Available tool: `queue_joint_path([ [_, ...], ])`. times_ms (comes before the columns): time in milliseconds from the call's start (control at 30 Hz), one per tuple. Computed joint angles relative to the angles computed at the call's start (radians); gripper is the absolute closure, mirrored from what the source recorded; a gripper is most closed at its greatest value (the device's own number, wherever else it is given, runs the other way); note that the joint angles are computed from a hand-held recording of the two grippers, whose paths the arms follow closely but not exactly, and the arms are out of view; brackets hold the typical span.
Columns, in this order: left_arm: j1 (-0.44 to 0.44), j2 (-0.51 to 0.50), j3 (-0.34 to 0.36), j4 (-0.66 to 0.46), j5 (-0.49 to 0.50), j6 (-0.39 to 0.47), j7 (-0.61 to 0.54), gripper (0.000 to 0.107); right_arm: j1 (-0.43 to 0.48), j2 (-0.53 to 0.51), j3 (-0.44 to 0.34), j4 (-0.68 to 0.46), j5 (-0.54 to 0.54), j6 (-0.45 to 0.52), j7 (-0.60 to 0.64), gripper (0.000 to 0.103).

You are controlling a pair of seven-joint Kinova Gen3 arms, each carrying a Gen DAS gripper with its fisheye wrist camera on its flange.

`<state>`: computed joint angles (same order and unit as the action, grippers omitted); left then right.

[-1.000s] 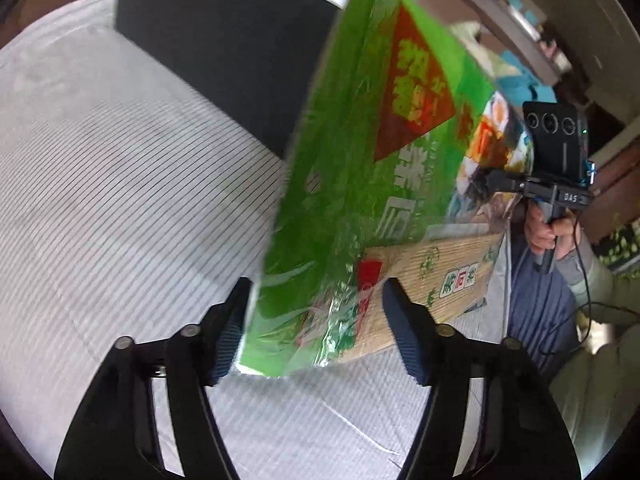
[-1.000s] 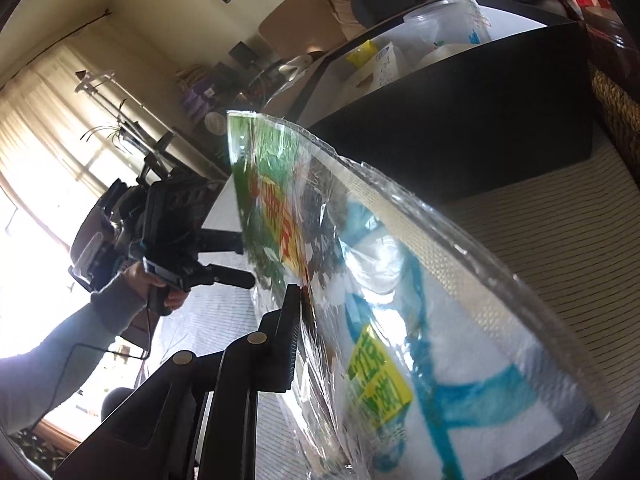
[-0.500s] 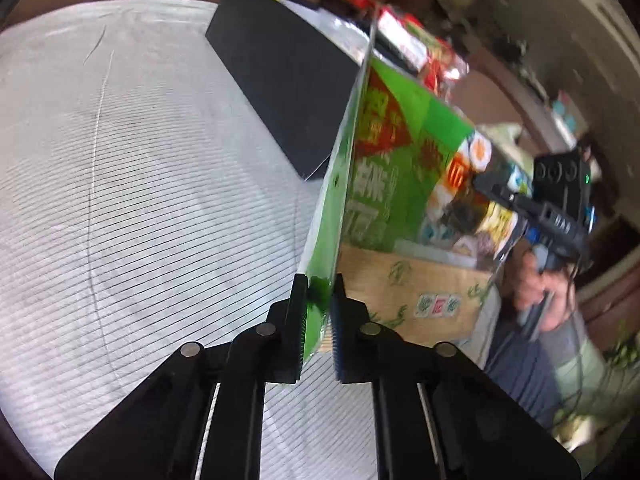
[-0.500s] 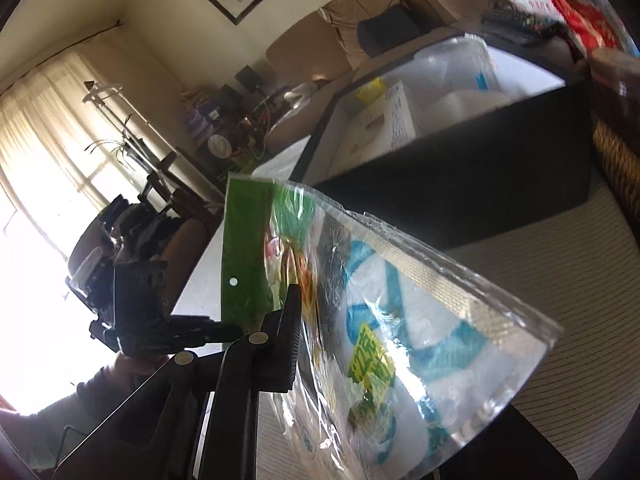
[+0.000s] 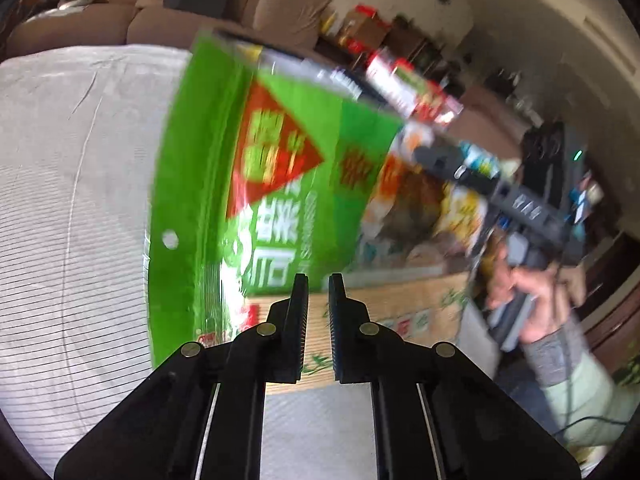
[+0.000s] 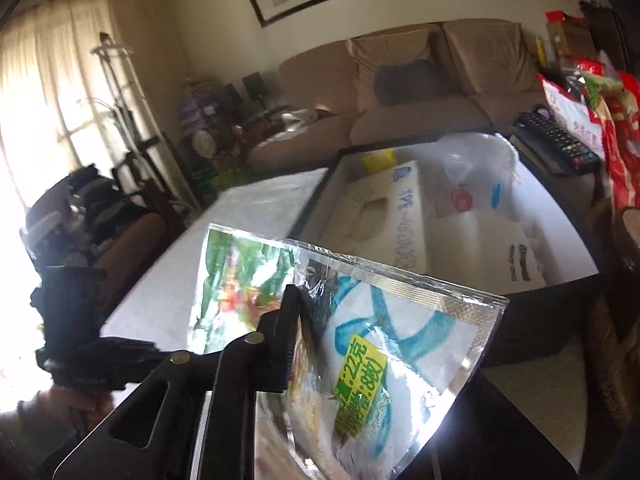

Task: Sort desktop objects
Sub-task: 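Grasp the seaweed bag with the right gripper while the left gripper releases it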

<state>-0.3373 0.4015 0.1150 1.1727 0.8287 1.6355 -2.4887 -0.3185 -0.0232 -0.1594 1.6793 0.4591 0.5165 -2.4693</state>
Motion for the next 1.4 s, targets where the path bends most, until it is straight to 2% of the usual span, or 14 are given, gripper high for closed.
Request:
queue_joint_path([
  [100,-0.03,0.022,0.034,-0.025,-0.019,0.014,0.037,0.095,0.005,0.013,-0.017,0.007,0.075,0.048,-0.113,0.037],
  [133,-0.033,0.023,0.025,-0.032,-0.003,0.02,0.035,0.085,-0.004,0.01,-0.007,0.009,0.085,0.067,-0.135,0.036],
  [167,-0.036,0.035,0.014,-0.057,0.013,0.043,0.034,0.074,-0.029,0.003,0.016,0.011,0.104,0.085,-0.156,0.036],
  [200,-0.05,0.047,0.022,-0.078,0.025,0.064,0.037,0.039,-0.064,-0.015,0.056,0.021,0.113,0.096,-0.17,0.034],
  [233,-0.054,0.044,0.012,-0.089,0.034,0.069,0.029,0.027,-0.1,-0.031,0.102,0.033,0.106,0.094,-0.173,0.033],
  [400,-0.108,0.036,0.021,-0.128,0.1,0.087,-0.026,0.027,-0.273,-0.17,0.334,0.159,-0.079,0.01,-0.11,0.028],
  [500,-0.057,0.051,0.01,-0.207,0.02,0.052,0.002,0.024,-0.314,-0.2,0.373,0.181,-0.18,0.042,0.003,0.028],
  [600,-0.008,0.061,0.007,-0.208,-0.07,0.027,0.043,0.024,-0.225,-0.173,0.295,0.151,-0.291,0.146,0.125,0.028],
  [700,0.044,0.057,0.009,-0.148,-0.13,-0.008,0.069,0.024,-0.179,-0.144,0.274,0.162,-0.413,0.165,0.24,0.028],
  [900,0.102,0.049,0.016,-0.079,-0.235,-0.057,0.04,0.024,0.096,-0.01,0.054,0.125,-0.632,0.203,0.454,0.032],
  [1000,0.094,0.053,0.022,-0.067,-0.213,-0.03,0.023,0.025,0.214,0.012,-0.085,0.118,-0.617,0.182,0.474,0.048],
  [1067,0.09,0.054,0.035,-0.053,-0.204,-0.012,0.004,0.046,0.306,0.022,-0.174,0.111,-0.619,0.18,0.487,0.051],
  [1133,0.119,0.021,0.018,-0.018,-0.223,-0.04,-0.042,0.047,0.375,0.018,-0.233,0.11,-0.622,0.171,0.491,0.053],
  [1400,0.111,0.01,0.023,-0.004,-0.141,-0.028,-0.042,0.048,0.399,-0.06,-0.221,0.122,-0.548,0.112,0.424,0.055],
])
